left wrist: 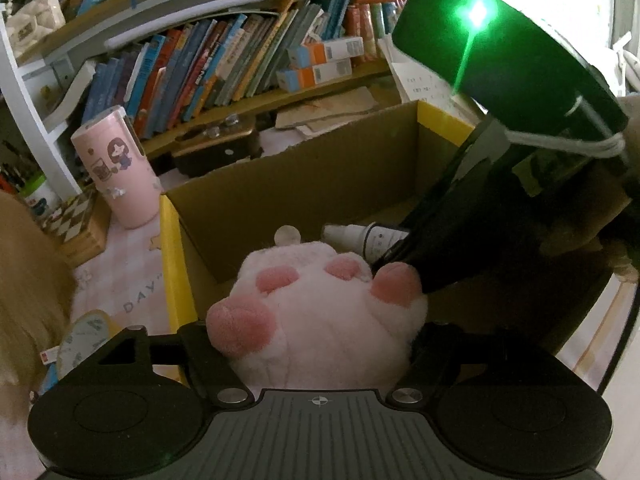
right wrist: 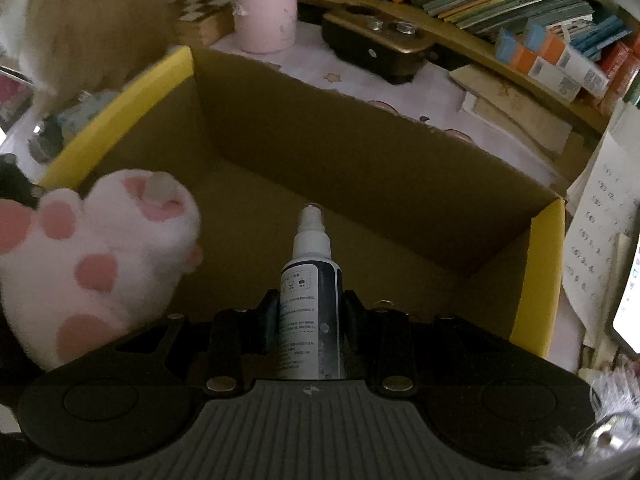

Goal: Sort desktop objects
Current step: 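Lower the plush toy and bottle into the yellow box and open both grippers, then withdraw both tools from the box back toward the tape and toy car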

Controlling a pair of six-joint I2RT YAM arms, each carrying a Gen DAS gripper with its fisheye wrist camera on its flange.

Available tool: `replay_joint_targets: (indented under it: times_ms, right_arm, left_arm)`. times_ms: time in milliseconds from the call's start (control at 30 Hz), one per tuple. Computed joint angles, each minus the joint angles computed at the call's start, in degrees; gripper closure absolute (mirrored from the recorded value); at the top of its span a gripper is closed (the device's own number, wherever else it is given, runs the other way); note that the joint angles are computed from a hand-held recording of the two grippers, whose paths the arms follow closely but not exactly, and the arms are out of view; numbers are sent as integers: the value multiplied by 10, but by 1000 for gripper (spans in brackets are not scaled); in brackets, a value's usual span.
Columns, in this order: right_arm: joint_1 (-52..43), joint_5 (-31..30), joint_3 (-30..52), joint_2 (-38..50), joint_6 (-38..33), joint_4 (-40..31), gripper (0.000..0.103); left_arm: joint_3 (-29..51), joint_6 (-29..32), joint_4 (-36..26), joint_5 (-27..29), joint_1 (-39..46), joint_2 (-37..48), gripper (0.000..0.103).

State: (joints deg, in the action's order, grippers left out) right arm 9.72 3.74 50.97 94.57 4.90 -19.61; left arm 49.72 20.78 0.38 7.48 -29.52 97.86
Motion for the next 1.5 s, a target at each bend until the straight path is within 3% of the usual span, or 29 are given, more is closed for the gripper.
replay_joint_targets:
  times_ms: [267,467,900,1267,1400,1500]
  right_arm:
    - [-1,5,-13,-13,7,13,72]
    - [-4,8,-24,-41,24,29,65]
    - [47,96,-123,-235,129,51,61]
    - [220,300,-169,-402,264,-43,61]
    - [324,403,-169,-409,379,-104,61]
    - [402,467,-156,-380,526,-178,59]
  left_arm:
    - [-38,-13,47,28,15,-27,17]
    - [-69,-25,93,42,23,-61,10]
    - [-151,-72,142,83,62,-180,7]
    - [-216,-72,124,156,129,-289,7]
    - [-243,-71,123,171,160,-329,7]
    - [-255,-66,114,190,191,-351,7]
